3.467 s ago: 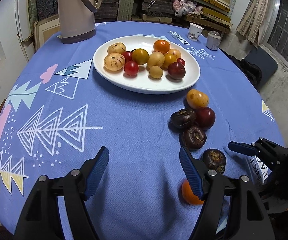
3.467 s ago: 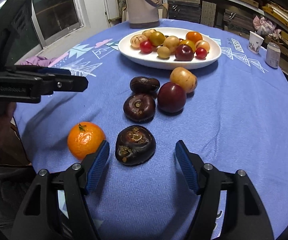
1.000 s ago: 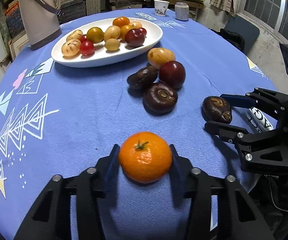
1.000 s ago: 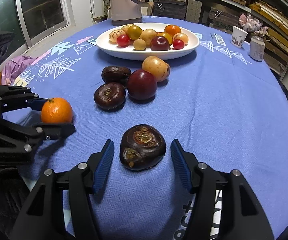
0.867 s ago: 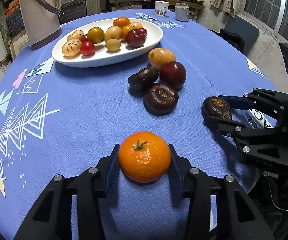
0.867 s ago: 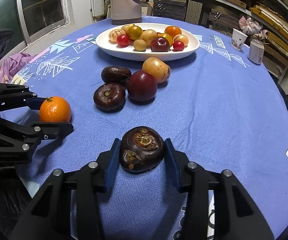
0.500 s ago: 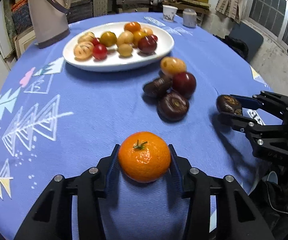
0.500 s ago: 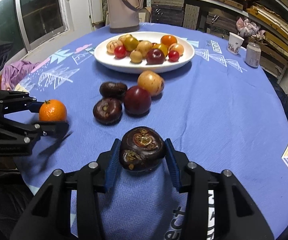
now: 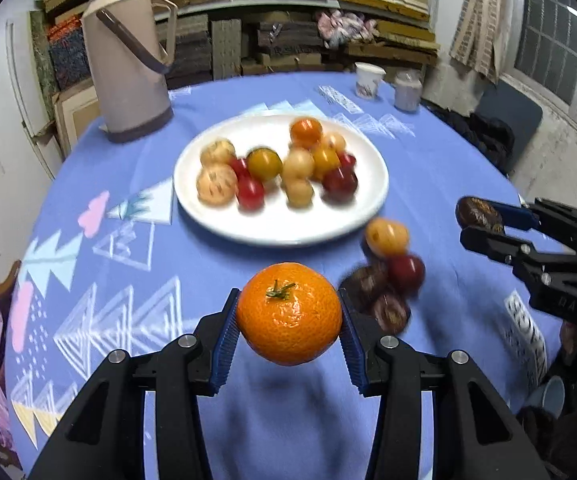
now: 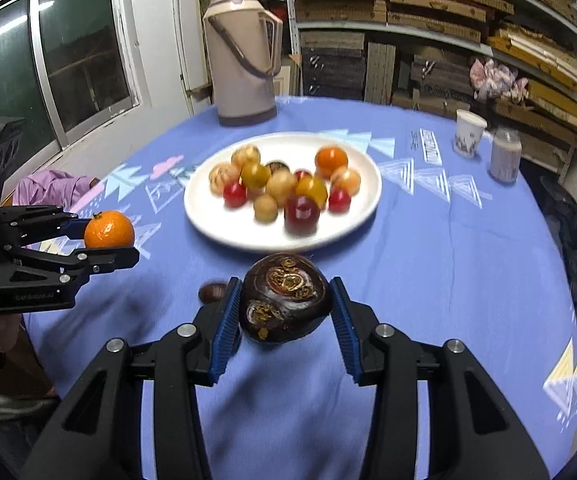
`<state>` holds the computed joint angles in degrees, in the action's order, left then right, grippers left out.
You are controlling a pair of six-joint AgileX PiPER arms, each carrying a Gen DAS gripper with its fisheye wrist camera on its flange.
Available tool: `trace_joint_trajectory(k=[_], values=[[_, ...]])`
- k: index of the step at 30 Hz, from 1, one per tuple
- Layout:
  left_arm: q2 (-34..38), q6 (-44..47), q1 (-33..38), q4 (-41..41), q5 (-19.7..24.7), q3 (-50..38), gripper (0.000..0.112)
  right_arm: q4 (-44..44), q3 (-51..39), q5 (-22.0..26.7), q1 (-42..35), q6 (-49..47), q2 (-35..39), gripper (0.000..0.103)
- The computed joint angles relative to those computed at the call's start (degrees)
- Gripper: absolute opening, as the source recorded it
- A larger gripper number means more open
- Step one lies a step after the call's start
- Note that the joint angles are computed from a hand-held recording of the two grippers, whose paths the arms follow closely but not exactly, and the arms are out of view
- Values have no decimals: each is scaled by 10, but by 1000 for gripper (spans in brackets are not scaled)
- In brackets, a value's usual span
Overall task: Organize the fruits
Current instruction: 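Carry the tangerine and dark brown fruit over the white plate, open both tools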
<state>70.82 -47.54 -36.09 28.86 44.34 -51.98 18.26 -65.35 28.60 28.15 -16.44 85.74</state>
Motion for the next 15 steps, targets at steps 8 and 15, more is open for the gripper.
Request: trace_joint_trajectory(k=[8, 15], values=[[54, 45, 61, -7, -17, -75, 47, 3, -96, 13, 2, -1, 60, 43], [115, 77, 97, -26, -35, -124, 47, -19, -180, 28, 6, 15, 134, 43]])
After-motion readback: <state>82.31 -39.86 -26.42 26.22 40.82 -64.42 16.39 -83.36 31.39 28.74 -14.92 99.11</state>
